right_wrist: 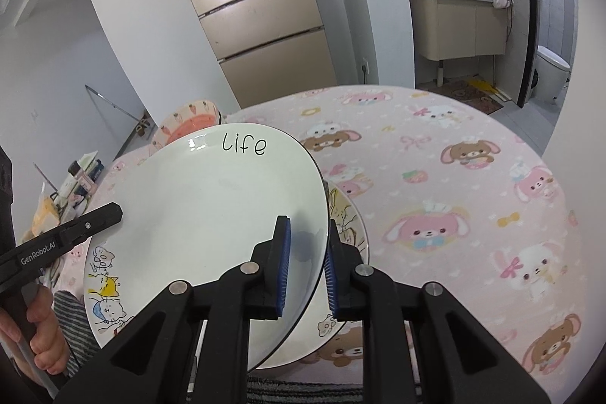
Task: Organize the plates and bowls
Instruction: 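Carry the 'life' plate over the stacked plates with both grippers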
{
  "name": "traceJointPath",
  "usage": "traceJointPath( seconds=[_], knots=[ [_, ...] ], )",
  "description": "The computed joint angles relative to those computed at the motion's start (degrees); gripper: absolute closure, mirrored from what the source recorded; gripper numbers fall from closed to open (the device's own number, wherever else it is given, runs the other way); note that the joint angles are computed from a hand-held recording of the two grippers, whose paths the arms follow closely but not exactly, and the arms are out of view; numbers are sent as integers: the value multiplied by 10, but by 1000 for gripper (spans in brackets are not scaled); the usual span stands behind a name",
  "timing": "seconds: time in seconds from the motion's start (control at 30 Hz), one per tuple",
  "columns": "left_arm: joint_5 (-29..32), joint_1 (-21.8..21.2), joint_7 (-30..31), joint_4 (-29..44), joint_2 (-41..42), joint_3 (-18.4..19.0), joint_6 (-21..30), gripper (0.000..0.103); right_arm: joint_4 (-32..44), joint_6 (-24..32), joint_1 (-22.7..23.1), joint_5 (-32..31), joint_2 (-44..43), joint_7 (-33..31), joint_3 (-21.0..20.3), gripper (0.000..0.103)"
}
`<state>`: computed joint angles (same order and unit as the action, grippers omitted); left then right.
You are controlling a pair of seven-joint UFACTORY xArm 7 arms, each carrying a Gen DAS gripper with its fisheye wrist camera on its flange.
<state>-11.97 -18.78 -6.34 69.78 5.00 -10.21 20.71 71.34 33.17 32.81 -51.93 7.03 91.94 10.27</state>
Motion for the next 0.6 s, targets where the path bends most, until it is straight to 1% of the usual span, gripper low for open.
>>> traceJointPath(
  seconds=[0.37, 0.6],
  knots=[
    [-20, 8, 16, -2, 22, -2, -2, 91, 14, -1, 10, 26, 30, -23, -10, 87],
    [0, 6, 0, -7, 30, 1, -13, 91, 21, 2, 21, 37, 45, -35, -16, 86]
  ],
)
